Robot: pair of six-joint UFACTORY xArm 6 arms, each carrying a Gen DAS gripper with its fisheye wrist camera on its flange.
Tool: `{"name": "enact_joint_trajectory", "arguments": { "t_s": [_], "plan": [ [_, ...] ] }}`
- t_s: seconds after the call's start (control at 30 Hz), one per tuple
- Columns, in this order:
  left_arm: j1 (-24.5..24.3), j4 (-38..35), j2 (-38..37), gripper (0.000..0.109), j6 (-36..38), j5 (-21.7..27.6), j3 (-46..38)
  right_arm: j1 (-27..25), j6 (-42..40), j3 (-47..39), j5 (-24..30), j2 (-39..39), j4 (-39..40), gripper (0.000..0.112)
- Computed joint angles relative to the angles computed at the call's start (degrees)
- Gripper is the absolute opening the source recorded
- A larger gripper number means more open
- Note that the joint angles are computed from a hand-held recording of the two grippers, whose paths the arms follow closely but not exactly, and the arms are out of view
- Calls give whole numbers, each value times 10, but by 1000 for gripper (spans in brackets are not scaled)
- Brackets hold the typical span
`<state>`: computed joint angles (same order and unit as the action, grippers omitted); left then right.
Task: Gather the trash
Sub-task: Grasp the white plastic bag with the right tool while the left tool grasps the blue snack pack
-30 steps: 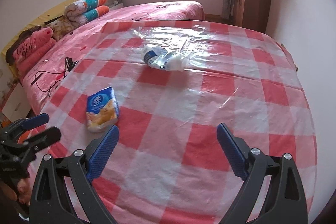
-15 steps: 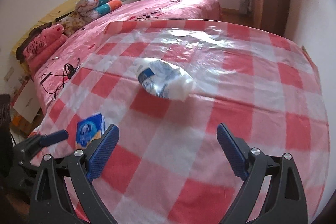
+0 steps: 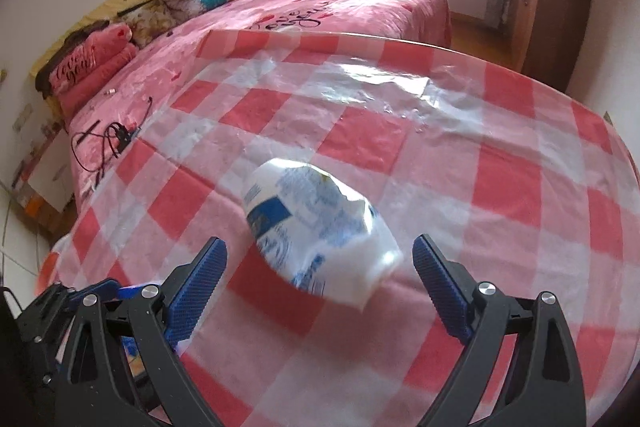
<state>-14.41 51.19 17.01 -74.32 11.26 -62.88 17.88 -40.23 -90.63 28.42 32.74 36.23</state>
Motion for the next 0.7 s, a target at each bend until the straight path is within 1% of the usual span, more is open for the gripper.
{"name": "enact_joint_trajectory", "arguments": {
  "t_s": [0.1,0.17,0.2,0.27,0.33,0.47,0.53,0.57,0.6,0.7],
  "plan": [
    [7,37,3,94,-35,-9,-4,0,12,-31,12,23,-20,93],
    [8,54,4,91,-47,-5,-7,1,14,-51,24,37,-28,95],
    [8,59,4,90,-51,-3,-7,4,7,-51,19,39,-29,95],
    [10,74,2,82,-71,1,-8,9,13,-57,12,45,-49,95],
    [14,89,-1,78,-93,-1,-5,13,8,-56,6,46,-55,95],
    [15,96,-6,72,-97,1,1,22,6,-28,-36,37,-71,95],
    [18,102,-9,70,-102,-4,5,24,20,-19,-48,34,-88,89],
    [18,100,-10,70,-98,-3,6,26,35,-12,-62,32,-107,81],
    [17,97,-11,70,-91,-2,7,28,32,-3,-71,27,-107,75],
    [12,90,-15,70,-72,5,13,29,28,12,-82,18,-102,73]
  ]
}}
